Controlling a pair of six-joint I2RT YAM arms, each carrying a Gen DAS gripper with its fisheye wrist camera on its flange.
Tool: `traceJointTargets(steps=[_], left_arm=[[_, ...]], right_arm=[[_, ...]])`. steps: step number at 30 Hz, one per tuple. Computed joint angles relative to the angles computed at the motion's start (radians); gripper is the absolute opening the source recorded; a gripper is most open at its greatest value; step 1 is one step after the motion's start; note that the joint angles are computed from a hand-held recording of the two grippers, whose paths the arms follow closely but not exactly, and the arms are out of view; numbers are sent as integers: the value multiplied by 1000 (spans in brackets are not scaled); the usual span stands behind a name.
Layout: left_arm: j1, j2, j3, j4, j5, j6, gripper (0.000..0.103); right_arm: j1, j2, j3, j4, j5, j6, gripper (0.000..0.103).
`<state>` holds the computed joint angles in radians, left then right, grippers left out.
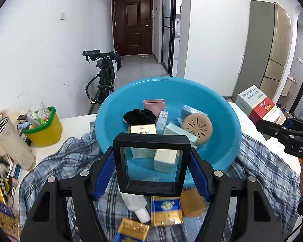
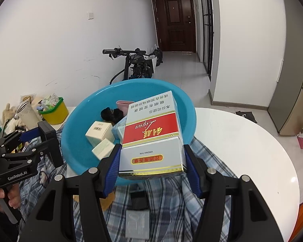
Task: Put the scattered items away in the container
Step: 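Carry the Liqun box and black frame over the turquoise basin with both grippers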
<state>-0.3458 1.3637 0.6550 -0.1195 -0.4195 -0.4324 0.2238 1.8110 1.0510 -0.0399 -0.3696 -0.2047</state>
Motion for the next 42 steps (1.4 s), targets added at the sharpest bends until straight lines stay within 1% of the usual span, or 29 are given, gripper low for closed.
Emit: traceJointTargets(steps=[8, 14, 18, 22, 28, 32, 37, 42], left_arm=[[104, 113, 74, 60, 79, 69, 72], [145, 188, 134, 87, 111, 98, 72], [159, 208, 139, 138, 119, 97, 72], [187, 246, 179, 130, 138, 96, 72], [207, 227, 182, 158, 138, 103, 72], [214, 215, 195, 144, 129, 122, 72], [244, 207, 219, 119, 171, 134, 72], [258, 218, 276, 58, 191, 156, 72]], right_arm=[[19, 96, 128, -29, 16, 15, 57], [38, 156, 205, -50, 29, 24, 57], [47, 183, 252, -72, 35, 20, 57], [48, 207, 294, -90, 16, 52, 57], [47, 217, 333, -84, -2, 93, 57], [49, 218, 347, -87, -5, 101, 57], [50, 235, 389, -119, -17, 106, 57], [45, 266, 467, -188, -26, 91, 57]])
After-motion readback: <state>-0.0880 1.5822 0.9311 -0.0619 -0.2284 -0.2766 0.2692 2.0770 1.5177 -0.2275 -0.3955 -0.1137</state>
